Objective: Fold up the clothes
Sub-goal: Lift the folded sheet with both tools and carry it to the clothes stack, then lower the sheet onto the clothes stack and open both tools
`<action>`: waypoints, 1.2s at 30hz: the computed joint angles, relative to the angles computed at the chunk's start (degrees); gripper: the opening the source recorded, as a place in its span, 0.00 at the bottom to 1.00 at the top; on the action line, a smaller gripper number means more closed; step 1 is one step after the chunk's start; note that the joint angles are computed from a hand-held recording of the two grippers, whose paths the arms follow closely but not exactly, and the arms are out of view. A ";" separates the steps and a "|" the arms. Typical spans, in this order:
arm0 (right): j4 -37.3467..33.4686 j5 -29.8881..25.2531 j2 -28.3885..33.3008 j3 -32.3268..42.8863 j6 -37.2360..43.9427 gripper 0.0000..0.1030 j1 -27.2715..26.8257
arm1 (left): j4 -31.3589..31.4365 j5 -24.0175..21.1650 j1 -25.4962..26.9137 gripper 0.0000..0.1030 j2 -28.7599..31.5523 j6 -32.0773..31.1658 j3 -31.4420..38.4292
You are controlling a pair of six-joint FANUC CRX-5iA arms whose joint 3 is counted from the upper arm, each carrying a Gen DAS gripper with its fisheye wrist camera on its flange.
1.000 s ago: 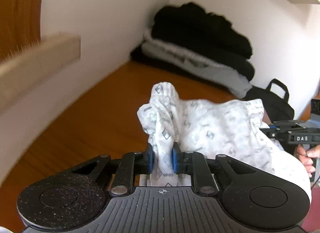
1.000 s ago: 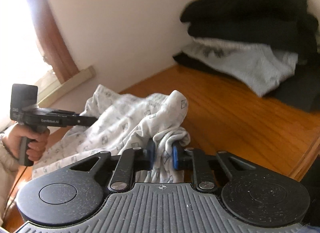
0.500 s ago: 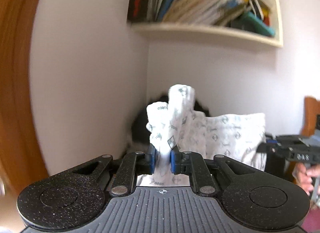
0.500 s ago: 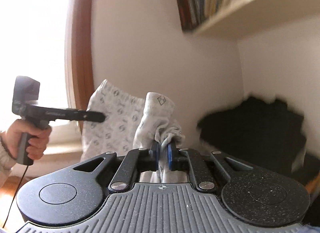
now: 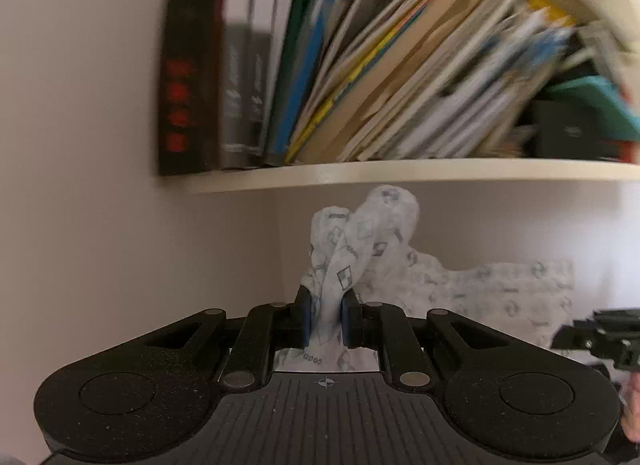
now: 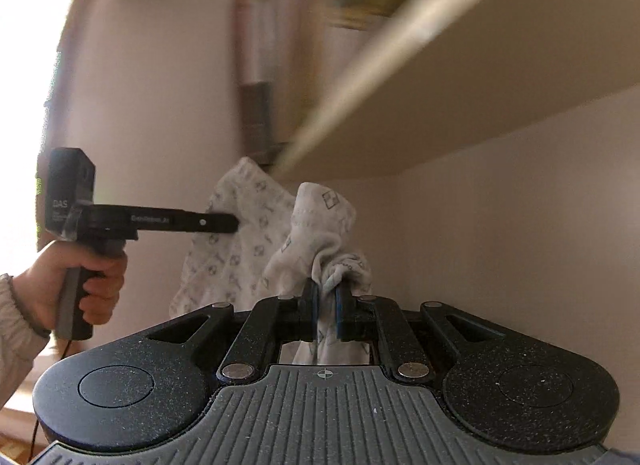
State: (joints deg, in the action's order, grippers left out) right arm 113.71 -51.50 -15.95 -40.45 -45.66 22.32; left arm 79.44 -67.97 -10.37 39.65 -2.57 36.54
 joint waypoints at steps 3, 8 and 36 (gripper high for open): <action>-7.02 9.70 -1.43 -0.09 -1.45 0.17 -9.06 | -5.87 7.01 -5.00 0.50 5.89 6.01 8.64; -20.45 3.53 3.38 0.98 13.88 0.39 -8.40 | -11.72 11.18 -7.73 0.60 10.58 10.90 10.91; -21.85 -5.10 13.49 2.24 10.88 0.78 17.03 | -6.64 8.05 4.66 1.00 -13.27 -11.88 -30.90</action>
